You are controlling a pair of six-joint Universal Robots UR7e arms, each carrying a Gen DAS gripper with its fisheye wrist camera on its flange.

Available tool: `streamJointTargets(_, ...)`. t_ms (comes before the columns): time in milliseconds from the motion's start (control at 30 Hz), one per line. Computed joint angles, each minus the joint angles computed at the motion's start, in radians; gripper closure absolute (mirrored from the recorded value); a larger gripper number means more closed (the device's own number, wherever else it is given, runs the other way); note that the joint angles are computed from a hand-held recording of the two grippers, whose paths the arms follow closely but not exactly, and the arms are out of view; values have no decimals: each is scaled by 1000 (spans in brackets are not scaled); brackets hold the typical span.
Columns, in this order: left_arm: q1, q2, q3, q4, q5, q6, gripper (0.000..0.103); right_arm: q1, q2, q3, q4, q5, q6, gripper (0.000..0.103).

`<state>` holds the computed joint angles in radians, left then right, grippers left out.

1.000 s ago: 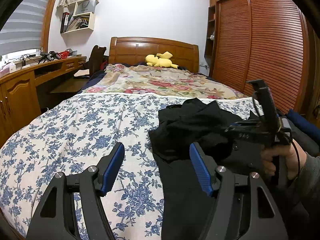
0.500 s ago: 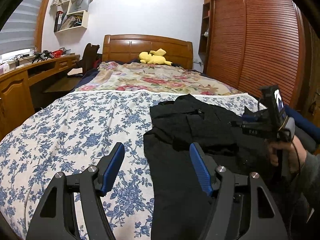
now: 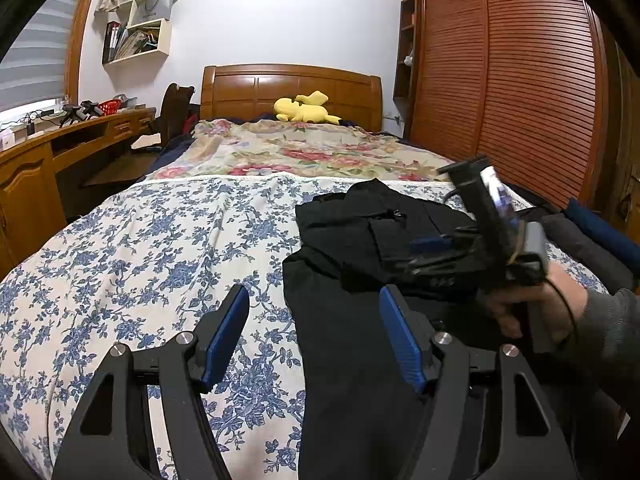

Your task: Fold large clothes

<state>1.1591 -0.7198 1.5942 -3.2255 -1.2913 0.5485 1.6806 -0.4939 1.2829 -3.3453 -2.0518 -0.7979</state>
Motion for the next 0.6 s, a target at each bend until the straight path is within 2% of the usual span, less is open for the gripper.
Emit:
streamJointTargets(133,2,-1,-1,-2,0,1,35,1,41,-124,145,-16,9,47)
streamJointTargets(300,4,-3,-1,-1,1,3,35,-1,123,-293,265,-68,8,47)
streamJointTargets(333,4,-3,-1,-1,2,3,35,1,144,-323,271,-92,-5,50)
streamJointTargets(367,4,-3,0,-1,3,4,35,2,166,-352,264,-115,-17,58)
streamJointTargets(400,4,-3,-1,0,2,3,35,1,178,-374,265,-126,-19,75)
streamJointTargets(433,5,-4,0,2,1,3,35,-3,170,-368,274,-108,-4,83)
streamJointTargets(467,4,-5,2,2,1,5,35,-9,159,-356,282,-74,17,95)
streamJointTargets(600,2,-3,2,3,-3,7,35,-18,92,-240,162,21,25,99)
